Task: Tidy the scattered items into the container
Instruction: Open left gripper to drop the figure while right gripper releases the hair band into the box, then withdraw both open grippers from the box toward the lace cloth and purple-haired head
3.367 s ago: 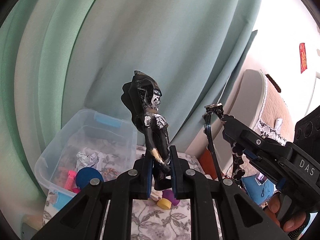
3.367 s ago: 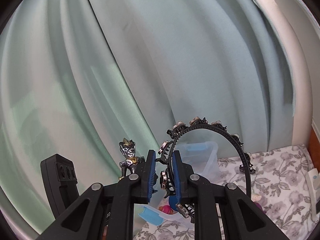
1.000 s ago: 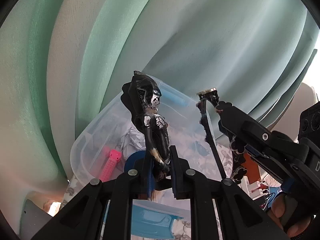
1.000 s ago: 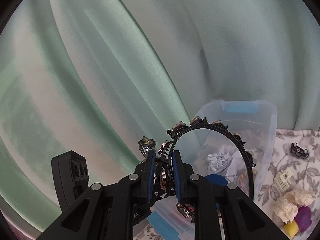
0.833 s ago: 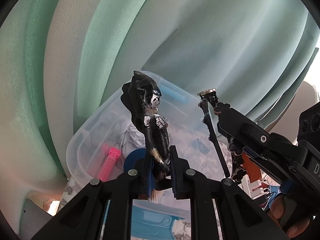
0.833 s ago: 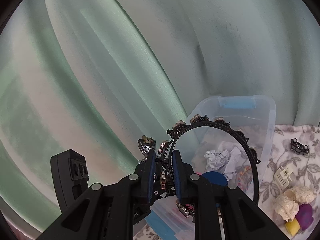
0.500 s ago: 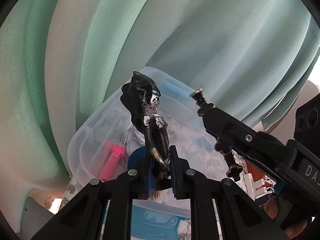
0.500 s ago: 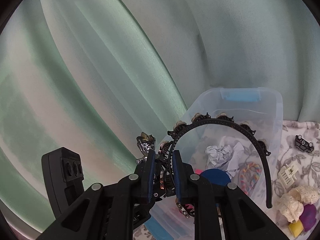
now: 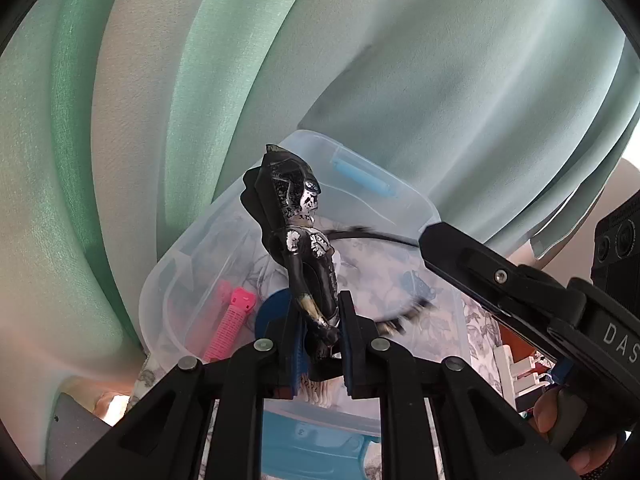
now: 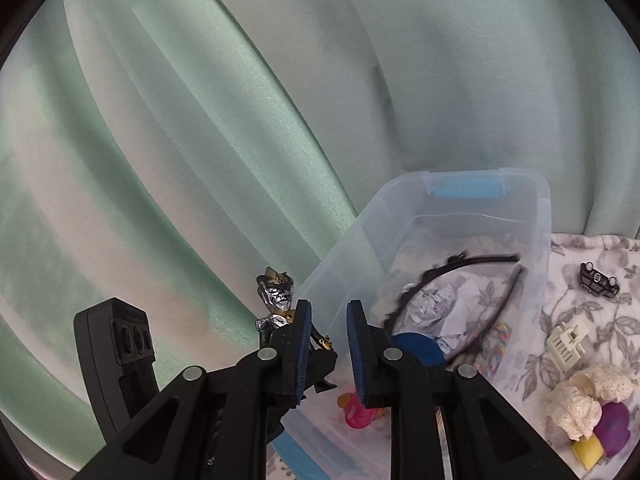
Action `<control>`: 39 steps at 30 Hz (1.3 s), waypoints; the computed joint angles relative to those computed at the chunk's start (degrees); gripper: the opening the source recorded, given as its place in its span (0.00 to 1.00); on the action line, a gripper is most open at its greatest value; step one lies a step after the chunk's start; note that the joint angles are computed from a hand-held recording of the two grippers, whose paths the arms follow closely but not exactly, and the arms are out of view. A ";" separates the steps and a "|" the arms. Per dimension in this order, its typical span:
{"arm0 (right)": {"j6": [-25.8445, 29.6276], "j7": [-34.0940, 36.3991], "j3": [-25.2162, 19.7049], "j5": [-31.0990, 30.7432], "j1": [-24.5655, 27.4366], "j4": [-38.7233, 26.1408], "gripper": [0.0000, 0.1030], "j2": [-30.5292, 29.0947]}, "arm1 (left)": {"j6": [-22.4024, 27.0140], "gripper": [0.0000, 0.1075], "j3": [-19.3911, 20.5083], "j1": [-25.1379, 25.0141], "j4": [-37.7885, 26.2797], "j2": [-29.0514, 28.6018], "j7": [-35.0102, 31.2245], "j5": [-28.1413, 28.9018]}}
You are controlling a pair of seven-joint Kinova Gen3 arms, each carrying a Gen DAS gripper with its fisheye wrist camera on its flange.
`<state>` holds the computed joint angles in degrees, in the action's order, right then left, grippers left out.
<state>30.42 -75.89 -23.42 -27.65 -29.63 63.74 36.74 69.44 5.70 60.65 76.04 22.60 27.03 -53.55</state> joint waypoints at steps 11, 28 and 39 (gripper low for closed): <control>-2.63 -4.90 2.23 1.63 0.38 6.41 0.21 -4.70 | -2.75 0.37 -0.91 -1.37 -0.05 1.31 -1.63 0.19; -10.59 -16.71 5.62 5.91 1.98 23.02 0.21 -16.32 | 1.60 0.49 -3.12 2.24 -11.12 5.63 -10.52 1.04; -15.88 -22.03 7.04 7.20 5.62 33.74 0.24 -25.21 | 7.14 0.55 -6.27 6.50 -25.30 11.69 -20.88 2.77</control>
